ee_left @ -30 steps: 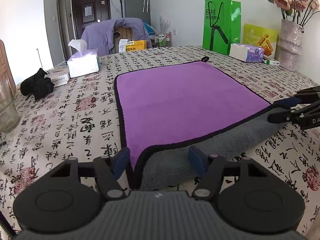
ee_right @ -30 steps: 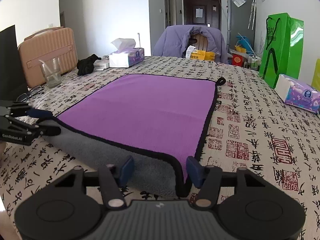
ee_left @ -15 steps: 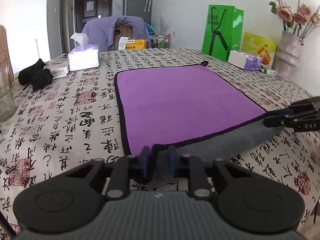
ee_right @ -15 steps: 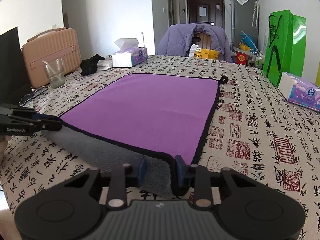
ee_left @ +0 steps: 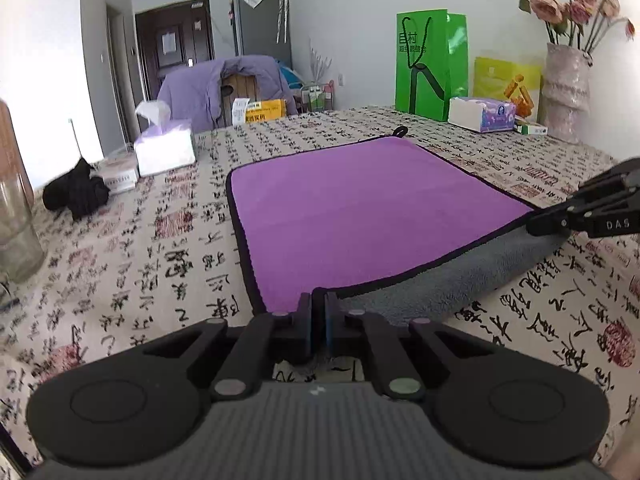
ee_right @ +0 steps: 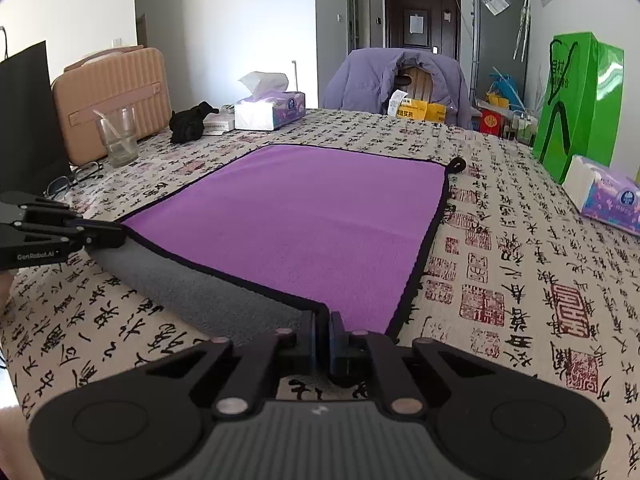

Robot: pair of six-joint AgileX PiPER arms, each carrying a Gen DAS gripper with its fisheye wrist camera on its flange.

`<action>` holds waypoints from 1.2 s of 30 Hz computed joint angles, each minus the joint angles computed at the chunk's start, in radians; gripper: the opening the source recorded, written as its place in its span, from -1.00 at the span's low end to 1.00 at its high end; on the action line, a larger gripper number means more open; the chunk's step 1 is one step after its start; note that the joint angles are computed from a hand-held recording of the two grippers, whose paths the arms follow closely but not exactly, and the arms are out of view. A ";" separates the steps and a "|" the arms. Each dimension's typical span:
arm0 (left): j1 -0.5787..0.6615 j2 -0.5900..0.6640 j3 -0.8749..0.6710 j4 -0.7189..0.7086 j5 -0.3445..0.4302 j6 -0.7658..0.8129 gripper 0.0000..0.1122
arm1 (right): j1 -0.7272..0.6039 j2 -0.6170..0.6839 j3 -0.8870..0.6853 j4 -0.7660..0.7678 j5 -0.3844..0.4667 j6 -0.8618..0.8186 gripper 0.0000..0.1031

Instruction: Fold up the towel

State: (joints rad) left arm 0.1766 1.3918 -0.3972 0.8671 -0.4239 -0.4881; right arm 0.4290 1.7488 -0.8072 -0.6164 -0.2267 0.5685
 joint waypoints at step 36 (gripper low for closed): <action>-0.115 -0.056 0.002 -0.389 0.037 0.429 -0.88 | 0.038 -0.056 -0.020 0.328 0.032 -0.332 -0.90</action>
State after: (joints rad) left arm 0.0614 1.3359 -0.3957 0.4782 -0.3872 -0.0586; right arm 0.4672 1.6932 -0.8273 -0.2882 -0.1946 0.2362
